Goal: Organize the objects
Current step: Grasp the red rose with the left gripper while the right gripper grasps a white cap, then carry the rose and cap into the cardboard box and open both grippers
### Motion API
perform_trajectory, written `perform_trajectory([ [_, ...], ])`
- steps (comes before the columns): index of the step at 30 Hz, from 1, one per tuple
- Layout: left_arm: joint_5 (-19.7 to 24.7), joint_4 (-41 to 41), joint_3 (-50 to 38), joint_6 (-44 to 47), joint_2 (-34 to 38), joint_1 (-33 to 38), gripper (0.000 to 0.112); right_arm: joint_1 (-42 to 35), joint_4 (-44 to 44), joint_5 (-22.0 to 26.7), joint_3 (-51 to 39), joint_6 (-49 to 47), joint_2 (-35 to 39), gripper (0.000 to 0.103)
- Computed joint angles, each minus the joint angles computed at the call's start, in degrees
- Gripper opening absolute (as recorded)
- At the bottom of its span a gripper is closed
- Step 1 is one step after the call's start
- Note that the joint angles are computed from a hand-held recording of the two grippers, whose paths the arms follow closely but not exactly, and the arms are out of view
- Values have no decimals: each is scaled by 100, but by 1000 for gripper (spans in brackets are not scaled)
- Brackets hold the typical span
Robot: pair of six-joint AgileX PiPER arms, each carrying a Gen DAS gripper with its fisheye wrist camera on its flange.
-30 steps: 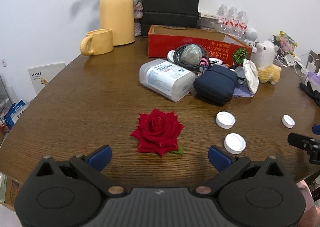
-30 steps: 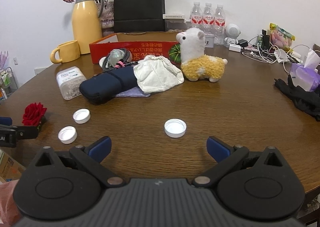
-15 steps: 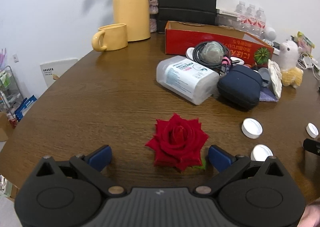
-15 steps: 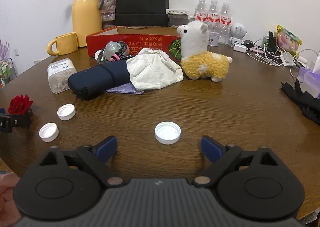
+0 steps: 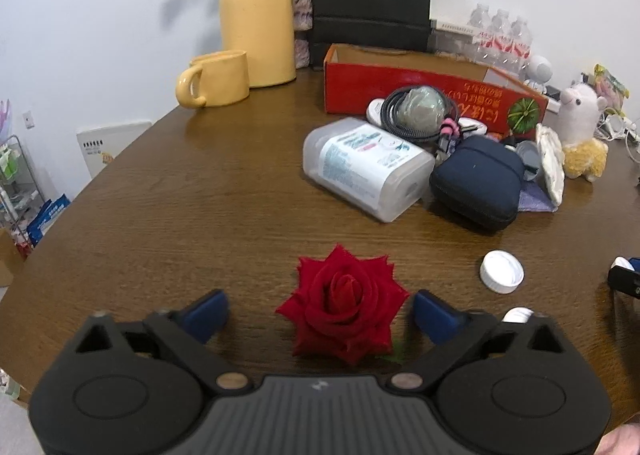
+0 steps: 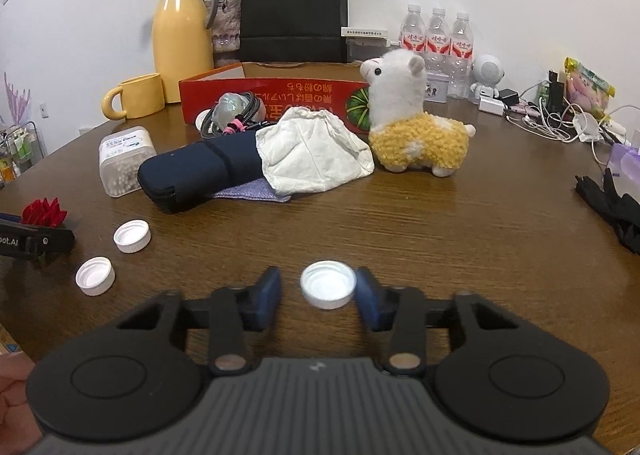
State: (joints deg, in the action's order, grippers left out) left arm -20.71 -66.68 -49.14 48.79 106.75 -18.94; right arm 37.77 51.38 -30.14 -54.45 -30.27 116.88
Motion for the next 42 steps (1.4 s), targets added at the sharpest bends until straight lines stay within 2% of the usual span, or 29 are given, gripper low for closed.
perform_trajectory([
  [1, -31, 263, 54, -240, -36, -14, 68, -7, -6, 20, -12, -15, -1, 30],
  [3, -76, 596, 135, -557, -96, -40, 41, -10, 16, 40, -28, -63, -6, 29],
  [5, 32, 974, 170, -926, -136, 15, 39, -8, 19, 42, -37, -93, -1, 29],
  [19, 104, 1662, 196, -1474, -301, 81, 36, 17, -270, -36, 33, 178, -84, 29],
  [27, 115, 1619, -227, -1166, -354, 99, 35, -21, -248, -186, -155, -184, -229, 29],
  [32, 388, 1270, -815, -668, -236, 173, 35, -136, -330, -169, -422, -351, -250, 29],
  [39, 800, 272, -1947, 470, 217, 269, 35, -353, -327, 17, -1043, -664, -113, 29],
  [42, 982, -769, -2554, 1542, 478, 309, 35, -489, -264, 222, -1468, -860, 32, 29],
])
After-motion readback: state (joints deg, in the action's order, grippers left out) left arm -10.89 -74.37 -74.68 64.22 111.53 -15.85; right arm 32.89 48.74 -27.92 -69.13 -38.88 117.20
